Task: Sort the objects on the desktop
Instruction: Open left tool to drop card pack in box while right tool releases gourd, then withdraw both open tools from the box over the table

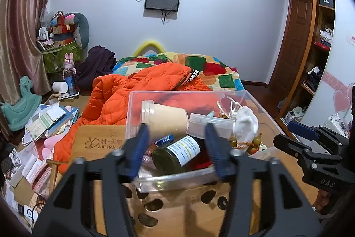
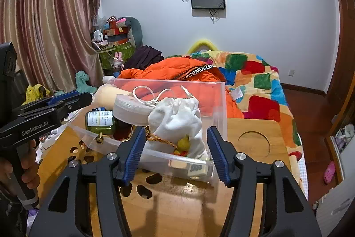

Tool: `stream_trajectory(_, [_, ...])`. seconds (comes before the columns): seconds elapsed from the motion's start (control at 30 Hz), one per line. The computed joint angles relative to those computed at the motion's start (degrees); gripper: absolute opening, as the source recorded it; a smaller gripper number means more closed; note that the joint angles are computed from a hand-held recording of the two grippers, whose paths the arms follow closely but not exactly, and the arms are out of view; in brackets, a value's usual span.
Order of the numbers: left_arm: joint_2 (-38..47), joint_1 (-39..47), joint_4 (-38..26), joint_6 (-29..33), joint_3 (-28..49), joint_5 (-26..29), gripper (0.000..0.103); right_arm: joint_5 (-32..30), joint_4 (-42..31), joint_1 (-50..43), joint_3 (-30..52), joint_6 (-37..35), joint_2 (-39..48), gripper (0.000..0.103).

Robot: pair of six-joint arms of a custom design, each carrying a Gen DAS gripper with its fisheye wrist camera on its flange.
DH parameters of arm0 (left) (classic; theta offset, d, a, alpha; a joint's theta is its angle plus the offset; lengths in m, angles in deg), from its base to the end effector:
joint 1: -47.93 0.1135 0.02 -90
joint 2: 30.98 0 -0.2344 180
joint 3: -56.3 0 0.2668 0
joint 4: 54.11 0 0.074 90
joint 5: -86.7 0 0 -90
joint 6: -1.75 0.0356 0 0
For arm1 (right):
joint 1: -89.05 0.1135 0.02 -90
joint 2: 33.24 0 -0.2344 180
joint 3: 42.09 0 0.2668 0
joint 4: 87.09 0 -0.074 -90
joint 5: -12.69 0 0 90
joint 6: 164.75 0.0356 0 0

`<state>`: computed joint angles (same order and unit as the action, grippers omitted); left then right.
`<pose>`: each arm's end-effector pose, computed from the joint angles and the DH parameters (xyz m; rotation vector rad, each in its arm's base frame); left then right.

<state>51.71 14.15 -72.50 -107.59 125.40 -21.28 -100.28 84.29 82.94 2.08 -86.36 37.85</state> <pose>0.2895 -0.1805 0.2262 0.0811 2.1051 -0.2234 0.2688 -0.0148 0.1524 -0.3254 2.1219 0.2594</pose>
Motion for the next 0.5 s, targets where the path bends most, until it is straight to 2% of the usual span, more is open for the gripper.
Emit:
stream_trajectory(0.07, [-1.2, -0.9, -0.1, 0.0, -0.9, -1.3, 0.062, 0.7, -0.3, 0.4, -1.5, -0.1, -2.6, 0.063])
stream_trajectory(0.13, [-2.2, -2.2, -0.4, 0.3, -1.6, -3.0, 0.067, 1.3, -0.7, 0.7, -3.0, -0.4, -5.2, 0.065])
stream_trajectory(0.2, [-3.2, -3.6, -0.9, 0.5, -2.2, -4.9, 0.078, 2.5, -1.1, 1.3, -4.8, -1.0, -8.5, 0.065])
stream_trajectory(0.3, [-5.0, -5.5, -1.3, 0.5, -3.3, -7.2, 0.088, 2.9, -2.8, 1.6, -7.0, -1.8, -13.2, 0.072])
stream_trajectory(0.37, [-6.1, -7.1, -1.9, 0.4, -4.0, -9.7, 0.092, 3.2, -3.9, 1.6, -8.6, -1.5, -16.5, 0.082])
stream_trajectory(0.5, [-8.0, -10.5, -2.9, 0.5, -5.5, -13.5, 0.095, 2.5, -6.3, 0.4, -11.6, -1.2, -22.9, 0.085])
